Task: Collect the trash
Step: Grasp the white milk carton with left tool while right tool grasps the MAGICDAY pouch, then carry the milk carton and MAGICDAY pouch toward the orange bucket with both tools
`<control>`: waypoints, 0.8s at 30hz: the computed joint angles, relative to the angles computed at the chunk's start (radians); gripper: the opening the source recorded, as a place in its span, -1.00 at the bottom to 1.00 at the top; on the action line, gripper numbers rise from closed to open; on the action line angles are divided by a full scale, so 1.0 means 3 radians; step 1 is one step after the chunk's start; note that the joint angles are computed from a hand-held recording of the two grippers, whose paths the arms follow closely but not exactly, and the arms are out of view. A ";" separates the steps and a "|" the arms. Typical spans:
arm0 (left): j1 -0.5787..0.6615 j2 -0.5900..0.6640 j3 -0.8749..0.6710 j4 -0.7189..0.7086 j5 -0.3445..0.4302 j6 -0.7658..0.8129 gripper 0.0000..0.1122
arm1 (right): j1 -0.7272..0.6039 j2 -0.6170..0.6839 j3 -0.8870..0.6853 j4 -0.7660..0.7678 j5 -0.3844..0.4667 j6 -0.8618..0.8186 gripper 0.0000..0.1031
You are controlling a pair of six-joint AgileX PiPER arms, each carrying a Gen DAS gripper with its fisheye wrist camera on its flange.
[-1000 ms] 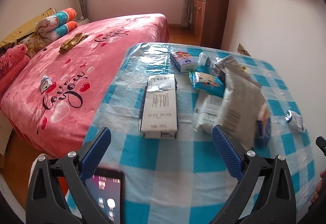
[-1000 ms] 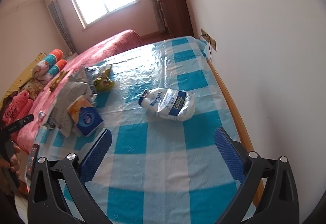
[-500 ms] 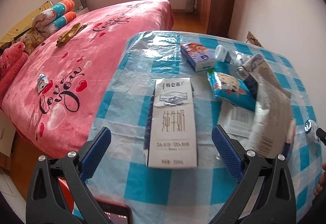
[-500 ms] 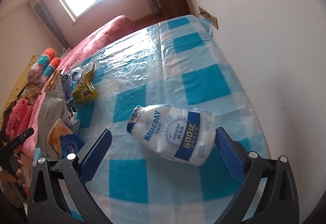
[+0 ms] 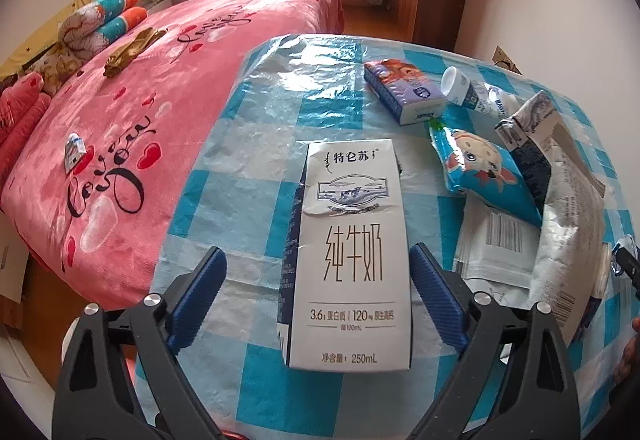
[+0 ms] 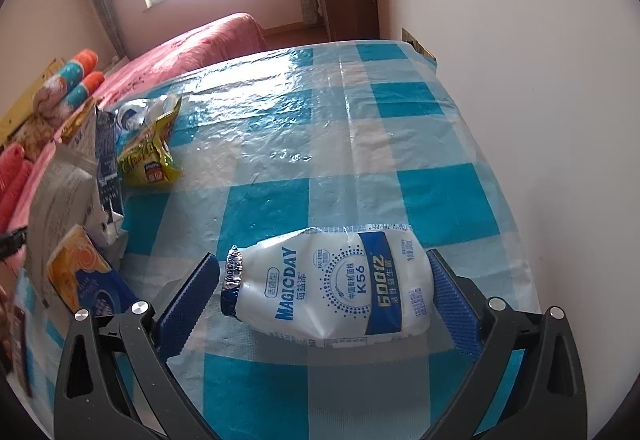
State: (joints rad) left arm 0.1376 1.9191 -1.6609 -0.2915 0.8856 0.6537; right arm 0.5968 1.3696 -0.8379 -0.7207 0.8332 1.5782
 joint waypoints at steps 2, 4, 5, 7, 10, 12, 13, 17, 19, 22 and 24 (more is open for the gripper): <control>-0.0002 0.0049 -0.0053 0.0002 0.0047 -0.0041 0.57 | -0.0011 0.0027 -0.0020 0.0007 -0.0018 -0.0065 0.93; 0.0004 0.0100 -0.0110 0.0012 0.0098 -0.0077 0.41 | -0.0023 0.0052 -0.0043 0.0020 -0.0021 -0.0103 0.93; 0.0004 0.0122 -0.0132 0.0018 0.0120 -0.0109 0.36 | -0.0016 0.0063 -0.0049 0.0023 -0.0018 -0.0112 0.93; 0.0008 0.0145 -0.0147 0.0012 0.0144 -0.0139 0.20 | -0.0004 0.0071 -0.0054 0.0021 -0.0020 -0.0117 0.91; 0.0025 0.0139 -0.0135 -0.0012 0.0134 -0.0171 0.19 | 0.0004 0.0079 -0.0068 0.0025 -0.0022 -0.0136 0.89; 0.0039 0.0120 -0.0109 -0.0043 0.0126 -0.0170 0.16 | 0.0021 0.0073 -0.0064 0.0012 -0.0010 -0.0126 0.85; 0.0045 0.0115 -0.0101 -0.0053 0.0121 -0.0167 0.15 | 0.0038 0.0063 -0.0056 -0.0002 -0.0005 -0.0107 0.84; 0.0081 0.0073 -0.0047 -0.0132 0.0123 -0.0122 0.15 | 0.0133 -0.0008 0.0004 -0.0053 0.0024 -0.0009 0.83; 0.0105 0.0016 0.0022 -0.0200 0.0120 -0.0056 0.15 | 0.0178 -0.0036 0.0030 -0.0075 0.0031 0.0041 0.83; 0.0127 -0.0060 0.0100 -0.0277 0.0113 0.0019 0.15 | 0.0256 -0.0082 0.0067 -0.0103 0.0043 0.0115 0.82; 0.0158 -0.0107 0.0137 -0.0362 0.0140 0.0071 0.15 | 0.0315 -0.0113 0.0083 -0.0136 0.0071 0.0173 0.82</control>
